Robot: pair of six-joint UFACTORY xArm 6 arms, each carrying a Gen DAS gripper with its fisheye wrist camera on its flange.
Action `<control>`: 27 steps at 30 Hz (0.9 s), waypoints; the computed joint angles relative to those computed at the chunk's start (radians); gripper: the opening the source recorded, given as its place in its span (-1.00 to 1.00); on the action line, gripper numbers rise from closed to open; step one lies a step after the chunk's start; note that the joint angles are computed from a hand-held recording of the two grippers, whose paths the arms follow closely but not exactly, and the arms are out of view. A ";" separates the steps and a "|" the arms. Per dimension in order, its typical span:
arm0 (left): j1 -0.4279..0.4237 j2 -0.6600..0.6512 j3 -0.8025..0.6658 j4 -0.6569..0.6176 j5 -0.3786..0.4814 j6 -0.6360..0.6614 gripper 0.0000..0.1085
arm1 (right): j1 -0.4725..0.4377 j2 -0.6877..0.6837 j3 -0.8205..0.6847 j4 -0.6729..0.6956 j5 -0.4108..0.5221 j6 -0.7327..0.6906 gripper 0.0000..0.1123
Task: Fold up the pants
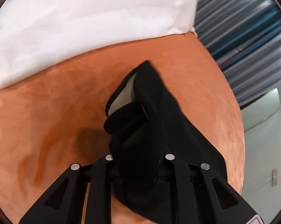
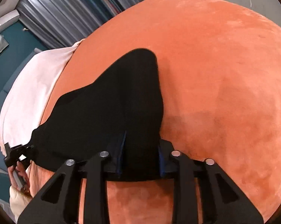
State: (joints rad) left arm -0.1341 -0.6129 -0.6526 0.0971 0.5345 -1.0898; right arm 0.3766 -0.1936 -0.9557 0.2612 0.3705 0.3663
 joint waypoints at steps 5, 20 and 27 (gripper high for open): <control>-0.150 -0.116 -0.024 0.134 0.112 -0.108 -0.73 | -0.001 -0.129 0.032 0.076 0.050 -0.123 -0.70; -0.404 -0.120 -0.130 0.309 0.353 -0.290 -0.72 | -0.178 -0.462 0.347 0.353 0.192 -0.347 -0.65; -0.742 0.322 -0.644 0.523 0.420 -0.214 -0.66 | -0.166 -0.505 0.356 0.092 0.150 -0.150 -0.37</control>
State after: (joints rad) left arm -0.8757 -0.2914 -1.2967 0.6200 0.9542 -1.3035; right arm 0.2107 -0.6987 -0.5999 0.3536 0.5206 0.2168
